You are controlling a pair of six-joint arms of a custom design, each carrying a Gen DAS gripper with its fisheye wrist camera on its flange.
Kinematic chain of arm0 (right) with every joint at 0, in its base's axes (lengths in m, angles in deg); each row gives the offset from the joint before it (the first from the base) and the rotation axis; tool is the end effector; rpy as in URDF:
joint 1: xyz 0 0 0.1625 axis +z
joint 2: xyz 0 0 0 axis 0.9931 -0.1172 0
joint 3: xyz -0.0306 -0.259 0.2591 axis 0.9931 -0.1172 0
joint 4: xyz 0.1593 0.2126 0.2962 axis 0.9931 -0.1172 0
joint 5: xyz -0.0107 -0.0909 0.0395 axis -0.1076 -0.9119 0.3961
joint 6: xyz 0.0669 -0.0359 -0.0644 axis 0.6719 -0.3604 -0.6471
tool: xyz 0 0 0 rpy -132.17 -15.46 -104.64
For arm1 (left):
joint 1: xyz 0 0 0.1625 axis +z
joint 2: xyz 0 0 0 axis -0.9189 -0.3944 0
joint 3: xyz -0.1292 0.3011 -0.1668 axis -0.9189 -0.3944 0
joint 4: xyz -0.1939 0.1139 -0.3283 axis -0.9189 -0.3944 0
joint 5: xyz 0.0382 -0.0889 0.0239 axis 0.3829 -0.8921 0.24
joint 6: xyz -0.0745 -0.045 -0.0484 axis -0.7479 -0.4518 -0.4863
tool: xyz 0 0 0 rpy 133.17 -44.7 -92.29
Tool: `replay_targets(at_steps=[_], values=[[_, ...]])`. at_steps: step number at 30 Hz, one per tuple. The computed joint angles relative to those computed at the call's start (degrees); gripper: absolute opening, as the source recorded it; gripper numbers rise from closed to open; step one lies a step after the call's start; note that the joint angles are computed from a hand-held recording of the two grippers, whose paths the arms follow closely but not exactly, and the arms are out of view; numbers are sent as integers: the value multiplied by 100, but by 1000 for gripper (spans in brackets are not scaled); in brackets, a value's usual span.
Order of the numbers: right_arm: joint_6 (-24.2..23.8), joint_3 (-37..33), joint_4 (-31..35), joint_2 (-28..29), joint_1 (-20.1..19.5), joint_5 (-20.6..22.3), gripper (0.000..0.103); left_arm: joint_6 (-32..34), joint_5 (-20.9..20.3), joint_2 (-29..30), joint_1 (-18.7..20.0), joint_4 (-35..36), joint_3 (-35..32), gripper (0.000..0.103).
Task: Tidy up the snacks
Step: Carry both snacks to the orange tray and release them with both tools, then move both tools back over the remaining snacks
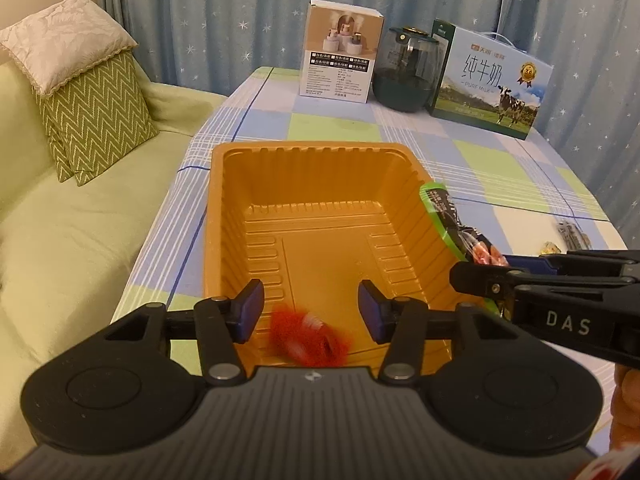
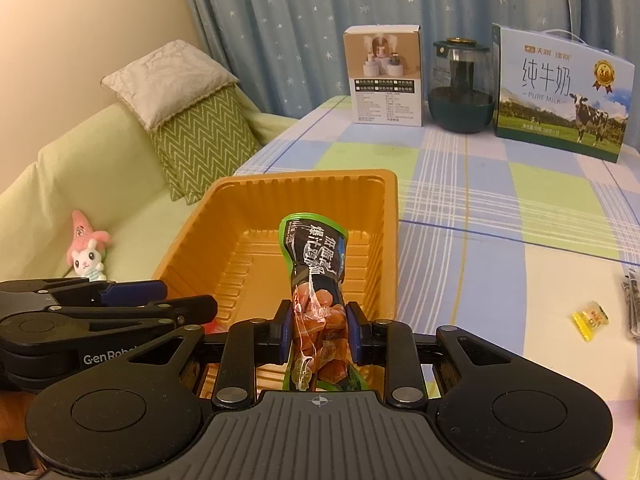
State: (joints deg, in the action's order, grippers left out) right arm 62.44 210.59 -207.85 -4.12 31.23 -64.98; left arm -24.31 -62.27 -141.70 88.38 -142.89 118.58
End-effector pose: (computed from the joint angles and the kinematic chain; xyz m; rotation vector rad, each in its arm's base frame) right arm 0.2751 -0.3636 0.0287 0.8727 -2.6202 0.6360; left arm -0.1105 -0.2777 0.1721 0.1429 2.2255 -0.9983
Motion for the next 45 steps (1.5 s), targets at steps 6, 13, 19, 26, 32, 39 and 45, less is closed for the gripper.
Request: replay_targets(at_steps=[6, 13, 19, 26, 32, 39, 45], values=[[16, -21, -7, 38, 10, -11, 28, -463, -29, -283, -229, 711, -69, 48], [51, -121, 20, 125, 25, 58, 28, -1027, -50, -607, -489, 1407, -141, 48], [-6, -11, -70, 4, -5, 278, 59, -1607, -136, -904, -797, 2148, -198, 51], [214, 327, -141, -451, 103, 142, 59, -2175, -280, -1006, -1300, 2819, -351, 53], [487, 814, -208, -1169, 156, -36, 59, -2522, -447, -755, -1718, 3018, -515, 58], [662, 1421, -12, -2385, 186, -452, 59, -2659, -637, -170, -2127, 2699, -668, 69], [661, 1895, 392, -3656, 105, -949, 59, -2462, -673, 484, -2271, 1868, -694, 77]])
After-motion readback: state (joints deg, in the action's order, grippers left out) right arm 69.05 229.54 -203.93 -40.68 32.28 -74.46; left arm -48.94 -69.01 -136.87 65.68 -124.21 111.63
